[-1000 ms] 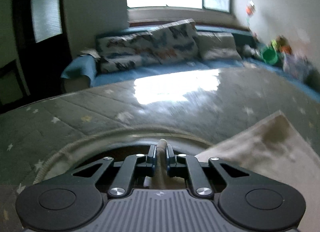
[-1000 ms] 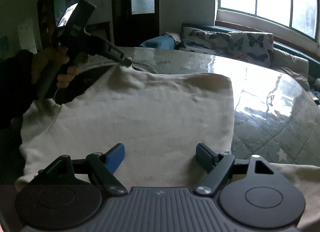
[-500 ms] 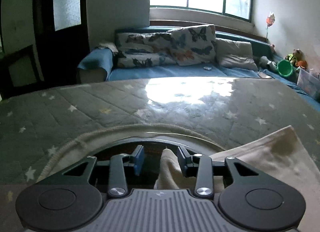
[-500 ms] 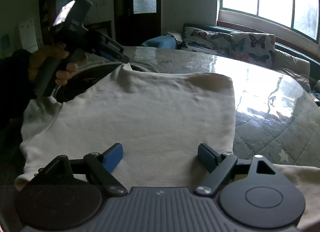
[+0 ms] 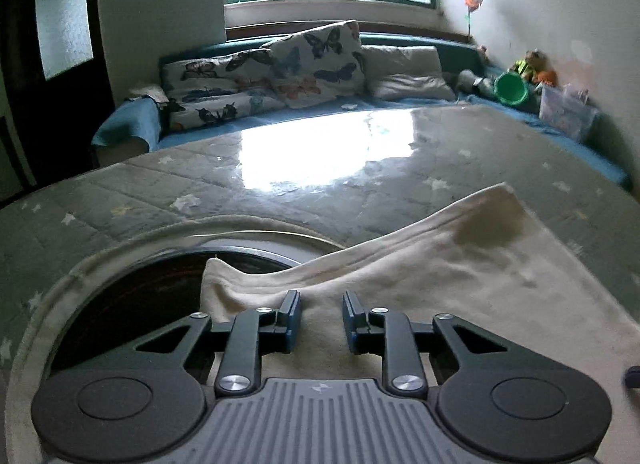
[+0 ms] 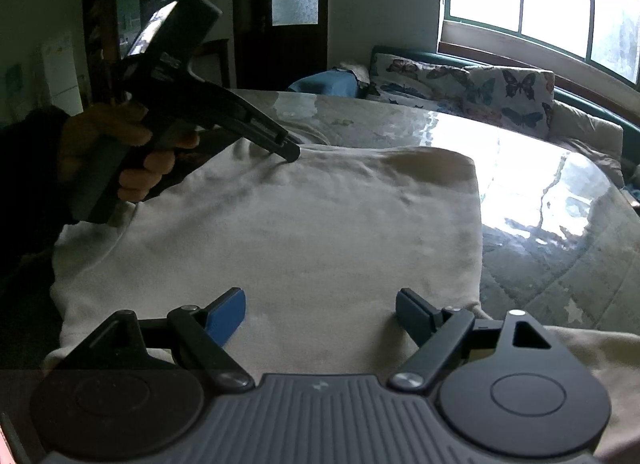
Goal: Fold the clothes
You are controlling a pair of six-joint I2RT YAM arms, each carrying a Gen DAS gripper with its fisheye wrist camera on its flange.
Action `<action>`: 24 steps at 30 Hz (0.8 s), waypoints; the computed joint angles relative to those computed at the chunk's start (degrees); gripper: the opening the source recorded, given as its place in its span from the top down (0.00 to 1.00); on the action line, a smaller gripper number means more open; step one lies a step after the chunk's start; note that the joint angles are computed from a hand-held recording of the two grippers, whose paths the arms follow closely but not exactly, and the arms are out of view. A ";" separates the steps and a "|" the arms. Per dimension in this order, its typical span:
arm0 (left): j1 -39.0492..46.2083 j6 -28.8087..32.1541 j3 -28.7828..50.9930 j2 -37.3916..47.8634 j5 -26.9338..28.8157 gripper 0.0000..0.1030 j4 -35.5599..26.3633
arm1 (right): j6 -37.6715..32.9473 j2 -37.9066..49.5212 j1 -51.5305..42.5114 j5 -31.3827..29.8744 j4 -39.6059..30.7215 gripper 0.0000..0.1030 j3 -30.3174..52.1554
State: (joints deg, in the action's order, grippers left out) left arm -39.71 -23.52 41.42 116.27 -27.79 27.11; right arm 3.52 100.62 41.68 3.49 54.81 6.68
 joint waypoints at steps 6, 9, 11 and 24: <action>1.69 0.81 4.19 2.49 -1.64 0.70 -2.96 | 0.18 1.05 -0.37 -0.61 1.58 0.17 -0.27; 1.91 -0.25 5.03 2.55 -1.16 0.73 -3.59 | 0.28 1.41 -0.56 -0.99 2.29 0.16 -0.43; 0.84 0.68 2.94 1.39 0.74 0.72 0.03 | 0.29 1.80 -0.72 -1.29 2.89 0.15 -0.53; -1.37 3.64 9.35 5.93 2.71 0.61 -0.71 | 0.77 2.87 -0.64 -1.80 4.14 0.13 -0.46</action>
